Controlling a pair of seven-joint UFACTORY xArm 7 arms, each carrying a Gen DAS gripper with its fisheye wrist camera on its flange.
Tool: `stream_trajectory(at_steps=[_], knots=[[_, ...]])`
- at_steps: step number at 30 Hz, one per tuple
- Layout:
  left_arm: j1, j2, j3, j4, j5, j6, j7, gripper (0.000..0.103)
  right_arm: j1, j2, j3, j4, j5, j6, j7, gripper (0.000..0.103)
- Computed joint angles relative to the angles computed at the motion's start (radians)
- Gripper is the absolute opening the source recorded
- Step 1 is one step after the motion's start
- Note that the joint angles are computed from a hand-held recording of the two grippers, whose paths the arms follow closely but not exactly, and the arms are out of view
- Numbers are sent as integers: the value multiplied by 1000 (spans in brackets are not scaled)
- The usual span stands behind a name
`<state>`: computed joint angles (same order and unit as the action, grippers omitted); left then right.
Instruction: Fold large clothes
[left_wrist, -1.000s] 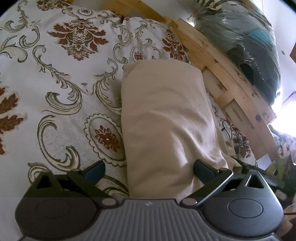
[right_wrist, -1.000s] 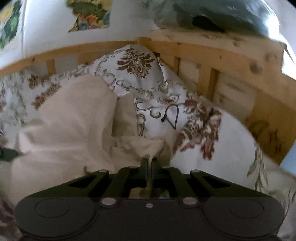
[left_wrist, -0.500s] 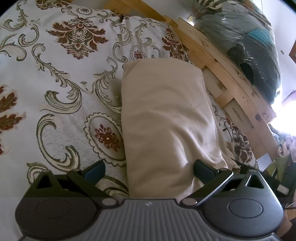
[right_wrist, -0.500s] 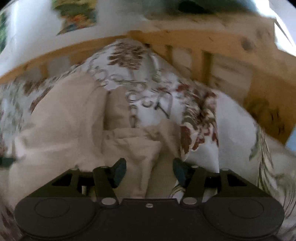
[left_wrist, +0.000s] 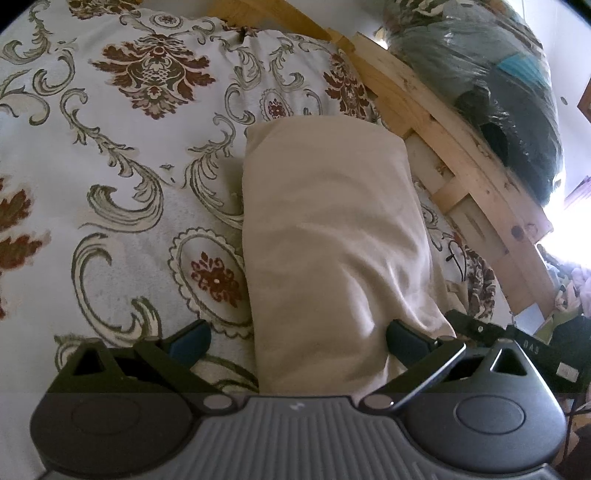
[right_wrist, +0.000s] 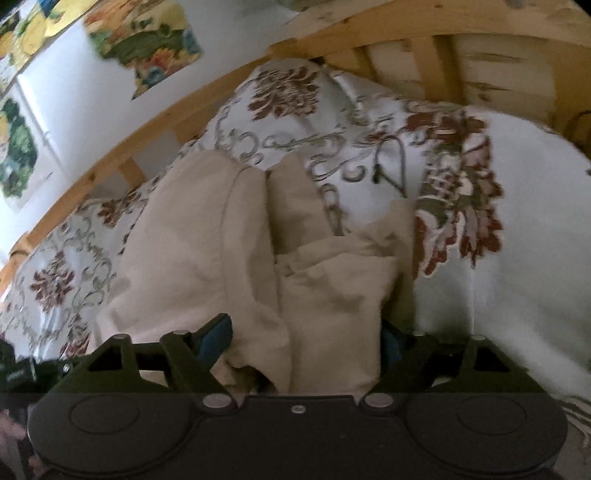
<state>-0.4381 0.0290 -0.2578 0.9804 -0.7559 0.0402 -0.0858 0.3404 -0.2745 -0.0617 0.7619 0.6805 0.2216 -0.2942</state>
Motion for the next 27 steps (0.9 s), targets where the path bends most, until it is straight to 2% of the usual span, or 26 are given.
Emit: stream_trajectory(at_steps=[3, 5, 7, 9, 12, 15, 16, 17, 18, 19, 21, 23, 24, 27], knots=[[22, 37, -3, 56, -53, 47, 81, 103, 24, 0, -22, 2, 50, 4, -52, 84], [37, 72, 0, 101, -30, 94, 68, 103, 75, -5, -71, 2, 168, 0, -157, 84], [36, 104, 23, 149, 87, 158, -22, 103, 95, -16, -99, 3, 273, 15, -240, 84], [16, 130, 59, 203, 281, 232, -150, 103, 70, -16, -86, 5, 287, 35, -258, 84], [10, 160, 69, 261, 423, 304, -269, 103, -12, -3, 13, -9, 122, 12, -183, 84], [10, 182, 72, 312, 511, 368, -342, 103, -79, 5, 116, -57, -94, -84, -61, 80], [5, 188, 73, 329, 539, 385, -365, 96, -85, 5, 127, -72, -130, -111, -34, 77], [14, 192, 56, 339, 556, 380, -371, 91, -97, 2, 143, -87, -168, -137, 1, 70], [-16, 191, 82, 353, 615, 397, -414, 90, -124, -6, 171, -100, -218, -154, 42, 62], [-34, 190, 93, 367, 681, 416, -457, 87, -149, -13, 195, -108, -265, -162, 74, 58], [-56, 187, 104, 384, 777, 439, -516, 82, -246, -33, 288, -119, -394, -160, 160, 44], [-61, 175, 103, 383, 823, 443, -549, 74, -250, -44, 296, -131, -451, -169, 171, 35], [-68, 166, 106, 381, 862, 448, -573, 69, -206, -42, 259, -133, -444, -178, 155, 26], [-82, 141, 107, 390, 961, 481, -624, 61, -35, -40, 117, -141, -397, -233, 99, 16]])
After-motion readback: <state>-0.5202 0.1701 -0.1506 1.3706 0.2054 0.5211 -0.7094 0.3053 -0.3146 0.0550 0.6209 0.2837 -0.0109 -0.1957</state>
